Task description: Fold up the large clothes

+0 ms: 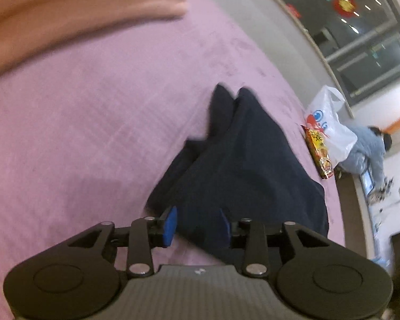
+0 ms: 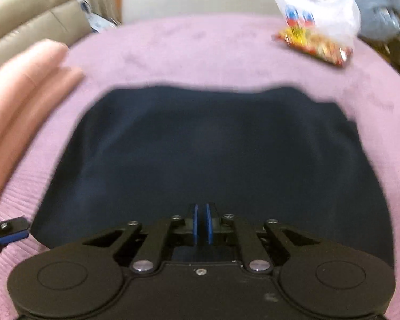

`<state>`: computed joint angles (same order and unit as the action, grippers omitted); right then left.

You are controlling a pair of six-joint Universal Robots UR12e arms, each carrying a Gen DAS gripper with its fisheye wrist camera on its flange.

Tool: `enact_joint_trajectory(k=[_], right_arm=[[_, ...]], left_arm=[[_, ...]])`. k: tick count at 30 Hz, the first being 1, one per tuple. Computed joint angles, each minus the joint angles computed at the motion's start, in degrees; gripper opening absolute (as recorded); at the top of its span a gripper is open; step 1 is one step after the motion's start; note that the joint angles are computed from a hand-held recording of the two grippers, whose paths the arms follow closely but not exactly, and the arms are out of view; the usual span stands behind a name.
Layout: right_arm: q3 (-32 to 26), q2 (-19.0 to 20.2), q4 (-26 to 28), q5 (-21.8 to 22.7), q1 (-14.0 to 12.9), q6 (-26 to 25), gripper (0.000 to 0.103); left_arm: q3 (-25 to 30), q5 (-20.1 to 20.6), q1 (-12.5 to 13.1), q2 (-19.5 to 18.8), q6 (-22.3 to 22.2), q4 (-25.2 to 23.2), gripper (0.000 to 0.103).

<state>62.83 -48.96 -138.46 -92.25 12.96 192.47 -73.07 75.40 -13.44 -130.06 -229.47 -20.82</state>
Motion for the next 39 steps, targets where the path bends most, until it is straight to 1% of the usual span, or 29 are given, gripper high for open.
enact_joint_trajectory(k=[2, 3, 4, 5, 6, 9, 11, 12, 13, 16, 19, 20, 22, 23, 24, 25, 26, 27, 29, 30, 32, 33, 34, 35, 36, 38, 39], right_arm=[[0.5, 0.4, 0.7, -0.4, 0.0, 2.3, 0.007], [1.0, 0.5, 0.1, 0.1, -0.3, 3.5, 0.006], [0.6, 0.7, 0.3, 0.8, -0.5, 5.0, 0.006], [0.3, 0.8, 1.0, 1.4, -0.6, 6.3, 0.006], [-0.5, 1.3, 1.8, 2.0, -0.8, 7.2, 0.006], [-0.4, 0.9, 2.6, 2.8, -0.9, 7.7, 0.006], [0.0, 0.6, 2.3, 2.9, -0.9, 7.5, 0.006], [0.1, 0.6, 2.0, 2.8, -0.9, 7.4, 0.005], [0.1, 0.7, 1.8, 2.6, -0.9, 7.7, 0.004], [0.2, 0.8, 1.4, 1.5, -0.6, 9.6, 0.003], [0.2, 0.3, 2.0, -1.4, 0.3, 10.3, 0.005], [0.6, -0.1, 1.5, -2.2, 0.6, 10.0, 0.007], [1.8, -0.9, -1.9, -4.5, 1.3, 8.0, 0.008], [2.4, -1.1, -3.7, -5.9, 1.6, 6.7, 0.008], [2.9, -1.2, -5.1, -6.9, 1.9, 5.4, 0.008], [3.3, -1.2, -6.0, -7.4, 2.1, 4.1, 0.008], [3.4, -0.9, -6.0, -6.6, 2.0, 3.4, 0.008], [3.3, -0.6, -5.1, -5.3, 1.8, 3.7, 0.007], [4.5, -0.1, -7.0, -4.2, 1.6, 3.5, 0.007], [5.4, -0.2, -8.3, -2.6, 1.2, 5.0, 0.007], [7.3, -1.0, -10.4, 3.3, -0.5, 12.3, 0.007], [8.3, -1.3, -11.5, 6.7, -1.5, 16.0, 0.003], [9.0, -1.5, -12.4, 8.8, -2.2, 18.3, 0.002], [9.8, -1.6, -13.4, 10.8, -2.8, 19.3, 0.001], [10.1, -1.6, -14.0, 11.8, -3.1, 19.0, 0.001], [10.1, -1.6, -14.0, 13.1, -3.4, 18.0, 0.001], [10.1, -1.6, -13.8, 14.0, -3.6, 18.6, 0.001]], left_arm=[[-1.2, -1.4, 0.2, 0.1, -2.7, 0.2, 0.038], [-1.5, -1.8, 0.2, -0.2, -3.6, 0.4, 0.038], [-2.0, -2.0, 0.1, -0.6, -5.2, 2.1, 0.038], [-2.8, -2.0, 0.1, -1.3, -7.4, 6.2, 0.042], [-3.3, -2.1, 0.1, -2.3, -10.8, 11.5, 0.046], [-1.9, -2.3, 0.2, -6.3, -21.3, 23.3, 0.046], [0.4, -2.0, 0.1, -8.6, -24.3, 26.8, 0.046], [1.8, -2.3, 0.1, -9.5, -24.5, 27.1, 0.044], [2.9, -2.5, 0.1, -9.9, -23.8, 26.3, 0.044], [4.5, -2.9, -0.2, -10.0, -19.5, 22.4, 0.044], [5.1, -2.6, -0.5, -9.6, -15.8, 18.8, 0.042], [5.0, -2.4, -0.5, -9.5, -15.3, 18.4, 0.042], [5.3, -1.3, -0.8, -9.6, -15.7, 18.1, 0.041], [5.5, -0.5, -1.0, -9.6, -15.5, 17.5, 0.036], [5.8, 0.8, -1.2, -9.6, -14.5, 16.1, 0.028], [6.6, 1.9, -1.5, -9.7, -13.5, 14.4, 0.024], [7.3, 3.1, -1.8, -9.9, -12.6, 13.0, 0.016], [7.7, 4.2, -2.0, -9.9, -12.0, 12.4, 0.012], [8.6, 6.5, -2.6, -9.9, -9.8, 12.1, 0.009], [9.2, 7.5, -3.0, -9.9, -8.2, 12.2, 0.008], [10.3, 7.6, -3.7, -9.9, -4.7, 14.6, 0.005], [11.6, 7.5, -4.2, -10.1, -1.4, 15.0, 0.005], [12.8, 8.0, -4.8, -10.3, 1.5, 15.1, 0.005], [14.6, 7.7, -5.3, -10.8, 3.9, 15.4, 0.005], [17.0, 6.7, -5.8, -11.8, 5.9, 15.9, 0.005], [22.0, 4.0, -6.7, -13.8, 10.1, 15.4, 0.005], [25.1, 2.3, -7.2, -15.1, 12.7, 14.5, 0.005]])
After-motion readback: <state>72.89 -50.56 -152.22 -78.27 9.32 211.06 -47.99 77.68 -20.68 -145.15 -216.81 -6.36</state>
